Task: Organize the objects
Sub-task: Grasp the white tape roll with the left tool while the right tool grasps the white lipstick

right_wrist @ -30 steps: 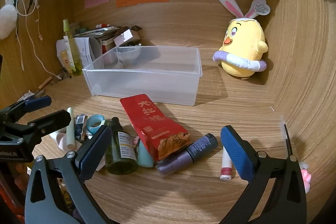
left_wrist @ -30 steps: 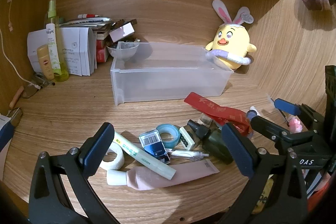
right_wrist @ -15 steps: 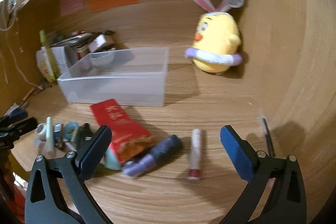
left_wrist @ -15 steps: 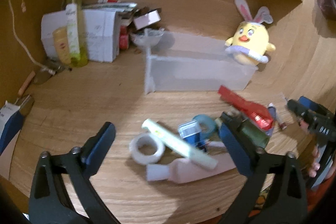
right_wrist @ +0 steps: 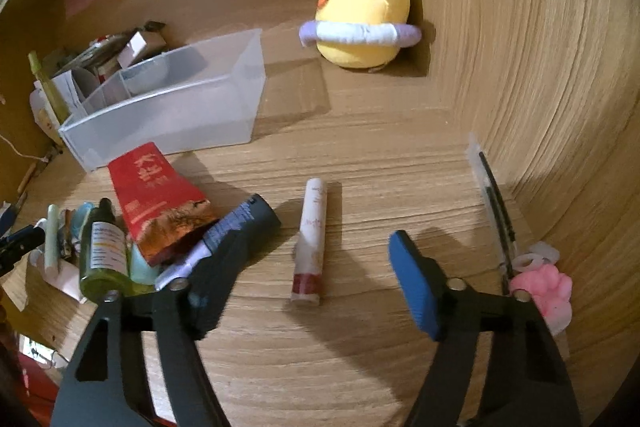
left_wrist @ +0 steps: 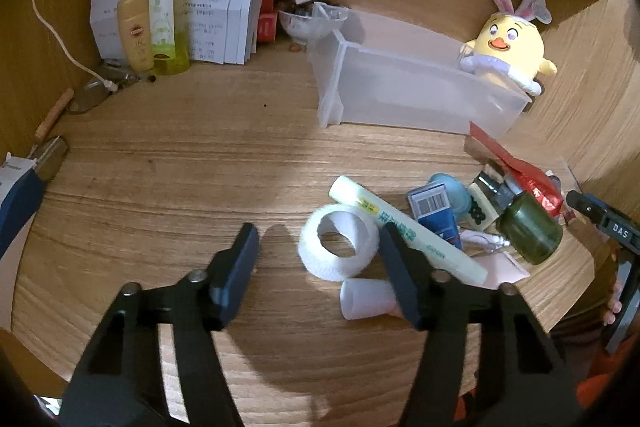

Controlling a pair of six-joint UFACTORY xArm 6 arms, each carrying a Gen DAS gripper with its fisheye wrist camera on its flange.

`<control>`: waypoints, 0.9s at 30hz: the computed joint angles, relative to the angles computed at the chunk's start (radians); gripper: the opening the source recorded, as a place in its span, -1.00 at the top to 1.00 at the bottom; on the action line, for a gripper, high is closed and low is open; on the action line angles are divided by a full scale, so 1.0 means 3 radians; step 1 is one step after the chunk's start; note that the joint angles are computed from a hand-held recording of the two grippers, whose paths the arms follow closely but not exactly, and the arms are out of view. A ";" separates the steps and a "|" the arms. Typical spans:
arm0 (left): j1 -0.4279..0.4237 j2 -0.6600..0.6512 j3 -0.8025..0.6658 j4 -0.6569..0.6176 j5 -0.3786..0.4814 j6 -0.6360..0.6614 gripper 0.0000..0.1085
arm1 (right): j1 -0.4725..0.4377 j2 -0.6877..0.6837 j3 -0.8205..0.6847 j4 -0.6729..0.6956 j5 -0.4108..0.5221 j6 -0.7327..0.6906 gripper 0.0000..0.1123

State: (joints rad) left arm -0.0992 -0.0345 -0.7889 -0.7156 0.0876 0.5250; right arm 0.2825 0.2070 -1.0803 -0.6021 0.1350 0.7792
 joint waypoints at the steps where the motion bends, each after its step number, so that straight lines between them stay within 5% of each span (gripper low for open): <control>1: 0.0004 0.0014 -0.0014 -0.0029 0.0019 0.0034 0.01 | -0.0006 0.0021 -0.0021 -0.0008 0.0021 0.0013 -0.08; 12: 0.0045 0.0115 -0.0052 0.0173 -0.0096 -0.0173 0.28 | -0.0011 0.0217 -0.0227 -0.0107 0.0168 0.0090 0.75; 20: 0.0055 0.0070 -0.0099 0.0126 -0.0184 -0.0167 0.28 | -0.0055 0.0195 -0.0202 0.0129 -0.0018 -0.0019 0.75; 27: -0.0031 0.0103 -0.0365 -0.0607 -0.0225 0.0469 0.28 | -0.0081 0.0114 -0.0277 -0.0033 -0.0185 0.0073 0.75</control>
